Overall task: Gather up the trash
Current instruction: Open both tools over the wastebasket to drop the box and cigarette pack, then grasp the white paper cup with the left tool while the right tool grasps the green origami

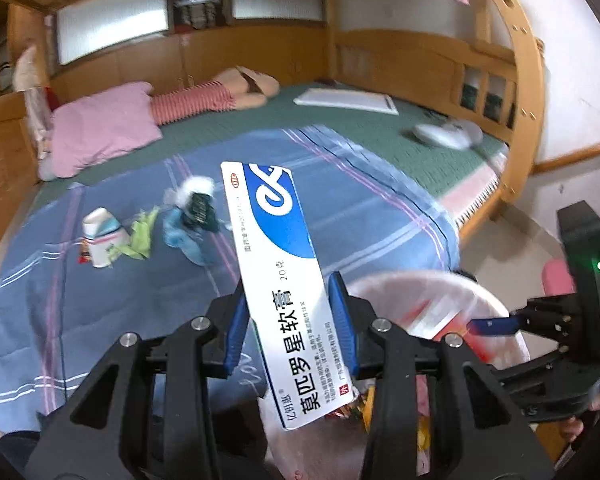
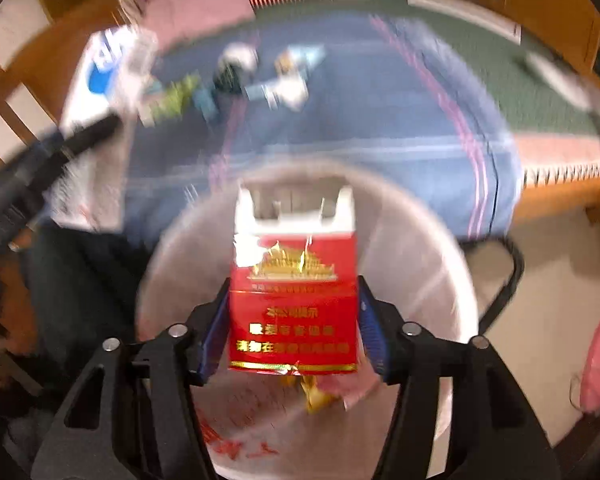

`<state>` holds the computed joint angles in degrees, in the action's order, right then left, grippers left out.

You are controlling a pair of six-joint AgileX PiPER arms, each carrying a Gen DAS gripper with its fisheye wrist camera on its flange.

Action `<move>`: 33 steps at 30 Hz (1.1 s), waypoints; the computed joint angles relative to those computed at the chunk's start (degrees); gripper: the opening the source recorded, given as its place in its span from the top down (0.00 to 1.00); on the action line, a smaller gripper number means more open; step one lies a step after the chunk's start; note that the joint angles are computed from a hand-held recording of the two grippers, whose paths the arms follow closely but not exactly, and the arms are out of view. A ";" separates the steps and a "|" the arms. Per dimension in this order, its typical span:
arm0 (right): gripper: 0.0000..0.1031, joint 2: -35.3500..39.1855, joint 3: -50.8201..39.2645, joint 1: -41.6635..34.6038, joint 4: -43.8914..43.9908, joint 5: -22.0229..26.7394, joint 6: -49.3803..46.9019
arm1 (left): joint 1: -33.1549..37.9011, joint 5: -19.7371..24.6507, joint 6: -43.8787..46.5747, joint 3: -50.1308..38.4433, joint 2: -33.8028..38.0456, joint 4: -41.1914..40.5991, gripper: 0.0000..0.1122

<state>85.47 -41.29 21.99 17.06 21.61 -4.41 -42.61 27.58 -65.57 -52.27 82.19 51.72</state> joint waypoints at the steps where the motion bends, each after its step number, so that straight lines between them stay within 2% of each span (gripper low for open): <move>1: 0.28 -0.36 0.56 -1.12 2.42 -0.50 -1.85 | -0.07 -1.21 1.57 0.55 0.27 -1.34 0.65; 4: 0.21 -3.38 1.23 -6.29 12.50 -0.52 -9.02 | 1.18 -5.32 14.18 0.30 2.49 -11.56 0.65; 5: 0.21 -4.89 1.69 -7.67 12.38 -1.39 -7.46 | 1.15 -5.47 15.46 0.13 3.16 -12.36 0.64; 7: 0.20 -7.68 2.90 -8.99 5.37 -3.72 2.12 | 1.10 -4.92 19.76 -0.92 4.79 -15.88 0.64; 10: 0.20 -10.17 3.93 -10.68 -5.71 -5.37 15.14 | 2.45 -7.23 36.81 -1.09 6.89 -31.09 0.64; 13: 0.20 -9.69 3.58 -13.62 -1.25 -4.95 11.55 | 0.71 -7.81 53.38 -1.33 10.43 -44.67 0.61; 15: 0.20 -9.07 3.69 -14.41 1.27 -5.29 9.45 | -0.49 -7.72 56.73 -1.25 12.68 -45.17 0.57; 17: 0.20 -7.97 3.41 -13.94 -0.08 -5.61 10.81 | -1.73 -6.31 50.92 -1.82 14.95 -37.48 0.33; 19: 0.20 -6.80 3.11 -13.06 -1.79 -5.95 13.02 | -1.96 -4.76 45.54 -2.46 15.97 -32.74 0.32; 21: 0.20 -5.63 2.40 -11.73 -4.10 -5.80 16.28 | 0.63 -7.27 45.75 -0.85 14.09 -34.91 0.26; 22: 0.20 -4.92 1.98 -11.01 -5.13 -5.84 17.83 | 1.81 -8.66 43.74 0.32 12.72 -33.72 0.19; 24: 0.20 -3.50 0.76 -9.48 -7.18 -5.95 20.73 | 5.45 -10.83 34.01 2.64 9.05 -24.51 0.19; 25: 0.20 -2.35 -0.52 -8.87 -7.10 -5.82 20.94 | 8.17 -10.00 28.28 2.64 7.37 -18.79 0.18; 26: 0.20 -1.07 -2.15 -8.01 -5.86 -5.53 20.18 | 9.72 -6.88 22.55 1.29 6.79 -13.11 0.16; 28: 0.20 1.83 -5.95 -6.01 -3.42 -4.86 18.14 | 14.20 4.26 11.09 -3.75 8.19 -4.63 0.15; 30: 0.20 5.25 -10.66 -2.68 -5.37 -4.43 19.60 | 17.66 15.71 -0.08 -8.63 12.72 2.84 0.15; 31: 0.20 7.51 -13.56 -0.58 -7.12 -4.59 20.91 | 20.18 20.03 -3.22 -10.83 14.41 3.73 0.15; 32: 0.20 10.09 -16.77 1.40 -8.54 -4.81 21.89 | 22.26 22.06 -4.08 -12.95 15.45 2.52 0.15; 33: 0.20 12.28 -19.68 2.89 -9.92 -4.57 22.96 | 25.29 21.79 -4.31 -14.15 15.74 0.40 0.15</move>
